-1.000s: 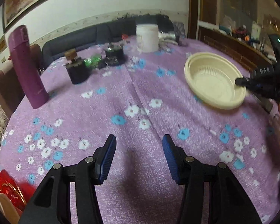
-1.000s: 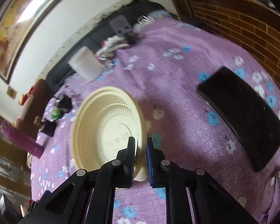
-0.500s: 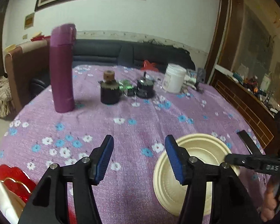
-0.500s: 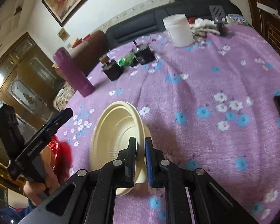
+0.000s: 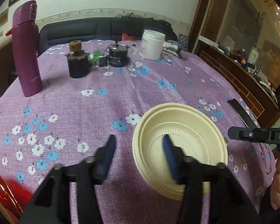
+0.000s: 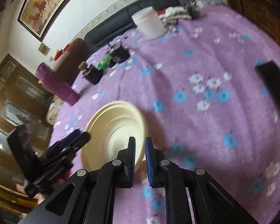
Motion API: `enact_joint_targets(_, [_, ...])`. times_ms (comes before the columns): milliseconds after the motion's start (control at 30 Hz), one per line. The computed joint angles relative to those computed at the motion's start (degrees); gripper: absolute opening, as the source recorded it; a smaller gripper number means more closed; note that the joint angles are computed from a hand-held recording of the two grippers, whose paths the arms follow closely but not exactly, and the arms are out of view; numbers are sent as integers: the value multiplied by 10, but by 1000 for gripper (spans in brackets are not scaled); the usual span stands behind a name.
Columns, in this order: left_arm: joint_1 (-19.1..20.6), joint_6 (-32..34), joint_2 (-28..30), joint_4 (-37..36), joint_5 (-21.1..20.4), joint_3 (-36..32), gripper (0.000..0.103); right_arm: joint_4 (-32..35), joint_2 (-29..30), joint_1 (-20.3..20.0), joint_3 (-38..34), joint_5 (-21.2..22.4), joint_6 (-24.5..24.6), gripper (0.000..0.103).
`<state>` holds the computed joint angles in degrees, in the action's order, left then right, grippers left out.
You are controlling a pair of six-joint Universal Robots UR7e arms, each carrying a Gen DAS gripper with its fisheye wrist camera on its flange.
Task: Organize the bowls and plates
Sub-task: 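Move the left tool to the beige plastic bowl and grasp its rim, then lift the beige plastic bowl with the left tool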
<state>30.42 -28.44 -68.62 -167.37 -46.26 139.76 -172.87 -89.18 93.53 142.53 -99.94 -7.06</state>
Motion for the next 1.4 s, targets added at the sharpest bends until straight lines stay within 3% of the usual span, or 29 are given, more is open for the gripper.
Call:
enact_joint_targets(100, [2, 1, 5, 9, -5, -3, 35, 19, 0, 8, -4, -21, 8, 11])
enact_joint_targets(267, [3, 4, 10, 12, -6, -5, 35, 50, 7, 1, -11, -12, 15, 13])
enact_joint_targets(333, [5, 7, 14, 14, -9, -7, 35, 50, 10, -4, -10, -1, 16, 29])
enact_joint_targets(367, [5, 9, 14, 12, -12, -7, 35, 46, 12, -6, -8, 3, 16, 31])
enact_joint_targets(633, [4, 4, 15, 17, -3, -7, 35, 45, 1, -8, -6, -2, 17, 31])
enact_joint_targets(767, [6, 1, 14, 18, -3, -7, 24, 47, -2, -6, -4, -13, 15, 31])
enact_joint_targets(867, [6, 1, 15, 19, -2, -7, 20, 60, 7, -13, -6, 6, 10, 31])
enact_joint_targets(933, [5, 3, 15, 19, -3, -7, 17, 44, 18, -11, -2, 5, 8, 29])
enact_joint_targets(1000, [0, 3, 17, 22, 5, -6, 16, 19, 29, -8, 4, 0, 4, 21])
enact_joint_targets(1300, [-29, 11, 28, 26, 58, 1, 16, -55, 47, 8, 14, -24, -20, 19])
enact_joint_targets(1400, [-34, 13, 33, 29, 62, 1, 17, -109, 75, 31, 17, -70, -41, 19])
